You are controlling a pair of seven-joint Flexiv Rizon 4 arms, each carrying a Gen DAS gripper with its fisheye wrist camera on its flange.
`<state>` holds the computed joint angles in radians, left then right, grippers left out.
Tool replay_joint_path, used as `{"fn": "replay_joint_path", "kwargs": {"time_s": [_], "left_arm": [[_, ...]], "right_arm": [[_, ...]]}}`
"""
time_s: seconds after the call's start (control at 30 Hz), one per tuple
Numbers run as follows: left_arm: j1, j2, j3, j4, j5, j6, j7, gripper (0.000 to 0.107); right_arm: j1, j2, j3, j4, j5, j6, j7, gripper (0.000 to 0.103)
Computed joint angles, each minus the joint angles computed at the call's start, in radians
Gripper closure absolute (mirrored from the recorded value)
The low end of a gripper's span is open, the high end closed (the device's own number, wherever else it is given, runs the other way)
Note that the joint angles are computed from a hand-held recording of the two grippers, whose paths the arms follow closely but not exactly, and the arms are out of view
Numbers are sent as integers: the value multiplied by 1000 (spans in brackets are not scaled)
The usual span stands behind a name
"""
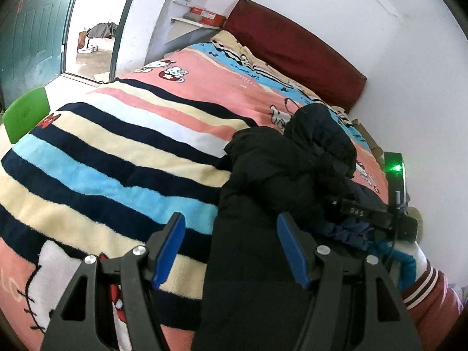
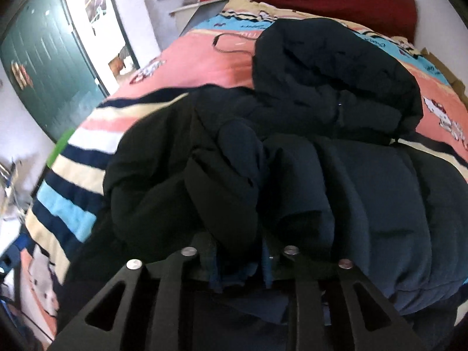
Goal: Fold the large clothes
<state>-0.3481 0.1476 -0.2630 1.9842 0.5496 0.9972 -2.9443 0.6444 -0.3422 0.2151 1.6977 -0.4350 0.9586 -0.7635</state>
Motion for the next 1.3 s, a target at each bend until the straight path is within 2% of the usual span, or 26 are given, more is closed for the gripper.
{"fn": "replay_joint_path", "kwargs": {"time_s": [0.07, 0.13, 0.37, 0.47, 0.63, 0.8, 0.9, 1.0, 1.07, 1.17, 1.3], "left_arm": [[-1, -4, -8, -15, 5, -13, 1, 43], [-5, -6, -13, -32, 8, -25, 5, 43], [-34, -56, -36, -146, 32, -95, 30, 43], [-63, -113, -31, -215, 39, -114, 60, 43], [-117, -275, -17, -387, 30, -134, 159, 43], [-162, -477, 3, -608, 22, -142, 268, 43], [-184, -622, 12, -782, -6, -168, 365, 43], [-197, -745, 24, -926, -49, -183, 442, 43], [-214, -817, 44, -1017, -73, -234, 490, 43], [-231, -844, 82, -1026, -107, -262, 514, 43], [-253, -814, 129, -923, -122, -214, 565, 42]], "right_arm": [[2, -5, 10, -11, 11, 2, -13, 53], [-6, -4, 30, -23, 49, 11, -52, 44], [-9, 44, 69, -19, 128, 55, -157, 34], [-25, 99, 84, 17, 162, 82, -218, 33], [-84, 216, 59, 118, 171, 106, -244, 33], [-197, 299, -13, 224, 45, 103, -155, 33], [-260, 303, -39, 255, -18, 108, -111, 33], [-304, 273, -55, 261, -24, 126, -107, 33], [-318, 245, -58, 257, -11, 143, -112, 33], [-329, 213, -48, 259, 50, 172, -164, 33], [-329, 188, -31, 272, 114, 188, -258, 33]]}}
